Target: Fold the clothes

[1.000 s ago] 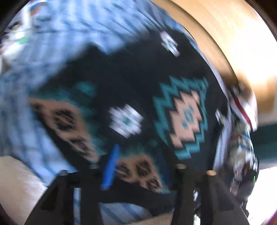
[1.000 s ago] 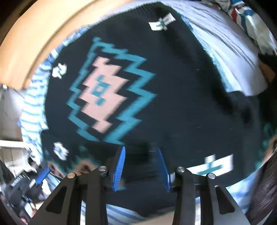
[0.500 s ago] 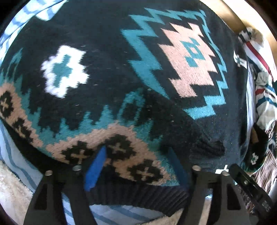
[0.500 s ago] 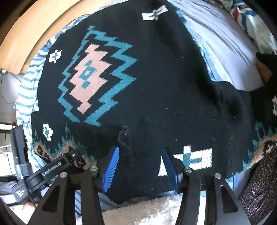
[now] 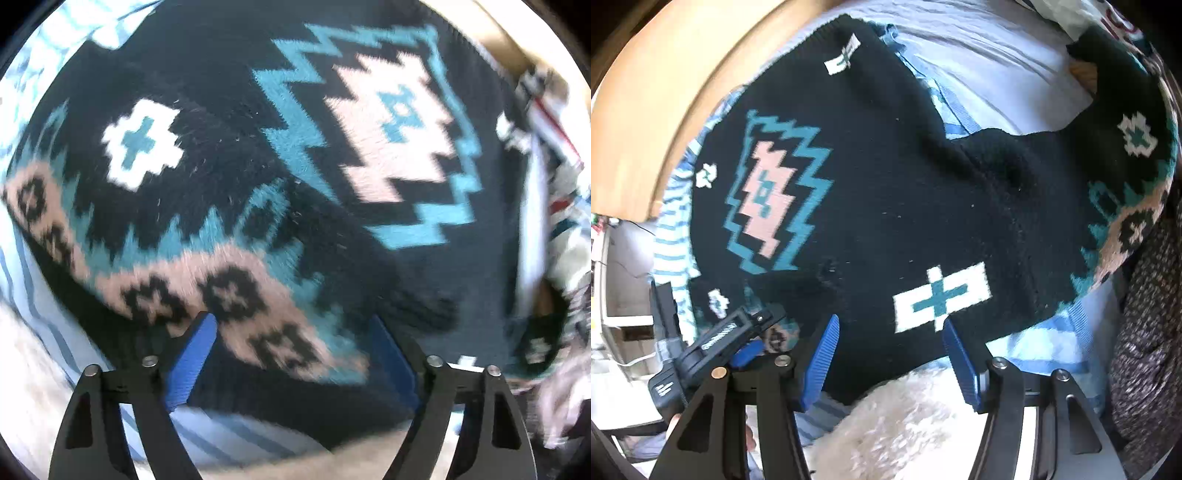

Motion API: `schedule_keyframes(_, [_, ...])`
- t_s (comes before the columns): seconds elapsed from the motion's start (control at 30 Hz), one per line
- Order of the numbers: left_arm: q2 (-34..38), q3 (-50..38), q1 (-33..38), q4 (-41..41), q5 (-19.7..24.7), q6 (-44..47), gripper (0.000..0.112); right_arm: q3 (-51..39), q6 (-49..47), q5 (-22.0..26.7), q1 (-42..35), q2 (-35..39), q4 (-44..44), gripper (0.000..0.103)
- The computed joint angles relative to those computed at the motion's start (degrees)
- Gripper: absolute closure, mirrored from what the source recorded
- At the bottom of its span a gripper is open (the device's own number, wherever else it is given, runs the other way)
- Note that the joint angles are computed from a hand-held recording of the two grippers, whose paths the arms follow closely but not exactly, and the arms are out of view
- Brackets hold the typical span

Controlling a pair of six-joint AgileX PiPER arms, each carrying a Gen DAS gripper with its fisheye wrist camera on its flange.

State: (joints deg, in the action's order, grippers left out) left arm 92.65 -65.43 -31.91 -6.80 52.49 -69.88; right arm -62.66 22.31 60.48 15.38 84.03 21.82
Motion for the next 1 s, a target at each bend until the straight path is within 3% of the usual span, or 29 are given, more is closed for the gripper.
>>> schedule_keyframes(0.2, [-0.88,-4.18,-2.75,1.67,3.07,-2.16,0.028,5.67,2.77,-1.85,-3.46,-6.61,0.0,0.04])
schedule_keyframes(0.37, [2.65,-10.19,-5.61,1.68,2.26,-4.77,0.028,6.12,6.75,1.59,-10.14,-9.61,-9.62,0.04])
schedule_keyframes(0.5, [6.18,-14.08,-6.72,-0.34,0.07,-2.46,0.028,0.36,11.19,5.04,-15.41,-6.34,-21.3,0.039])
schedule_keyframes(0.57, [7.78,-16.97,-6.57,-0.99,1.18,-1.2,0.028,-3.67,13.81,5.85,-16.34,-2.18,-27.77,0.032])
schedule_keyframes(0.67, [9.65,-19.45,-6.37,-1.84,2.29,-0.48,0.028,-9.71,14.16,7.73,-16.13,5.47,-35.87,0.032])
schedule_keyframes(0.7, [9.6,-19.26,-6.09,-2.46,1.92,-0.24,0.028,-10.86,12.73,7.3,-16.32,7.86,-36.67,0.041])
schedule_keyframes(0.73, [9.56,-19.08,-5.82,-3.09,1.56,-0.03,0.028,-10.7,11.9,6.0,-16.9,7.97,-35.18,0.078])
schedule_keyframes(0.77, [8.88,-18.28,-5.5,-3.71,0.25,0.03,0.028,-9.92,10.95,4.07,-17.59,7.46,-33.32,0.094])
schedule_keyframes(0.9, [5.6,-15.16,-4.58,-5.04,-6.23,-0.72,0.028,-5.61,6.15,-3.09,-12.87,0.94,-30.5,0.096])
schedule_keyframes(1.0, [3.02,-13.07,-4.4,-6.03,-11.2,-1.71,0.028,-4.73,-5.21,-3.99,-4.73,-2.25,-24.44,0.096])
